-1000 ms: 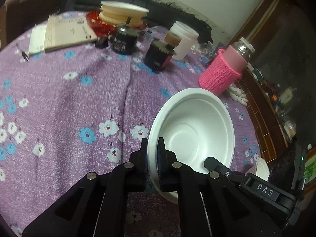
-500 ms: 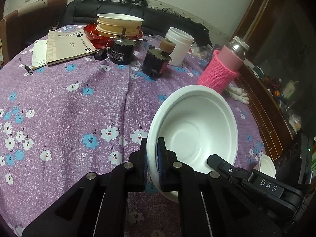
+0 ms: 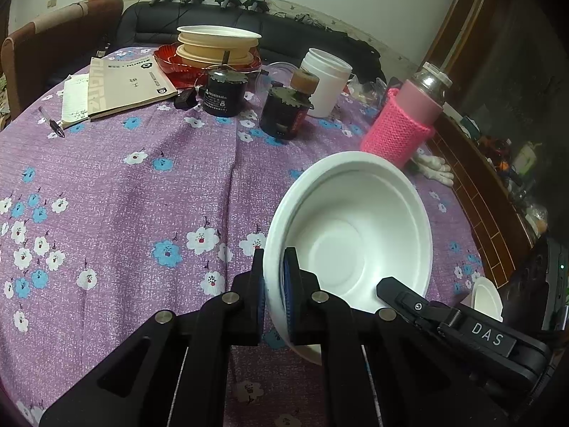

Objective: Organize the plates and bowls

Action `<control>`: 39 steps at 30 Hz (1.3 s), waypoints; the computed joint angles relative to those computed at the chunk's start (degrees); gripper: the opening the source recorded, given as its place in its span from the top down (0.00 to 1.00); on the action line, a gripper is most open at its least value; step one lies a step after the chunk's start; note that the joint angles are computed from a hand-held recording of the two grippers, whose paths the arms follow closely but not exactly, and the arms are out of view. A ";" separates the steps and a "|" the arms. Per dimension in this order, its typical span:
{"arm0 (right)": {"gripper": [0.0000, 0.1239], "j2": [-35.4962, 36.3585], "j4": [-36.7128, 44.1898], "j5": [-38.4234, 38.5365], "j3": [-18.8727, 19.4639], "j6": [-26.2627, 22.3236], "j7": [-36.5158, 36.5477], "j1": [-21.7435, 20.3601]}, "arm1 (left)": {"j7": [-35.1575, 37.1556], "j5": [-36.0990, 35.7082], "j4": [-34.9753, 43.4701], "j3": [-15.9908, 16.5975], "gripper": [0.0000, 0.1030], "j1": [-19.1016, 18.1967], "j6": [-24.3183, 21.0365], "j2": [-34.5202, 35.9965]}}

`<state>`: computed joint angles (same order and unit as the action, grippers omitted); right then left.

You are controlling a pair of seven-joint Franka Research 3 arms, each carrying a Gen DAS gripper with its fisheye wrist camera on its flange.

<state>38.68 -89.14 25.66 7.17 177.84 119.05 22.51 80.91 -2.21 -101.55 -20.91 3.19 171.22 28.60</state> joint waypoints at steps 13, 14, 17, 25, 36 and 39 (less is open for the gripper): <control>0.94 -1.22 -0.25 -1.83 -2.80 -0.77 2.45 2.63 | -5.29 4.06 -3.61 5.26 0.93 -3.71 0.23 -4.89; 0.94 -1.86 -0.93 -1.97 -2.44 -0.49 2.27 2.68 | -5.85 4.41 -4.96 5.69 0.93 -3.82 0.57 -6.18; 0.94 -4.21 -3.59 -2.48 -2.94 0.63 2.75 4.22 | -5.94 3.96 -9.91 5.04 0.92 -2.47 2.23 -10.41; 0.94 -12.22 -12.95 -5.86 -9.60 3.79 7.25 14.29 | 5.00 -9.07 -24.20 -1.53 0.92 4.93 7.28 -22.59; 0.93 -12.10 -10.17 -13.68 -12.54 0.17 12.01 22.68 | 36.19 -46.62 -34.49 4.98 0.92 1.39 6.85 -34.41; 0.93 -9.90 -6.07 -15.38 -9.92 -2.21 11.48 21.90 | 38.77 -49.91 -36.33 9.14 0.92 -1.01 7.13 -36.10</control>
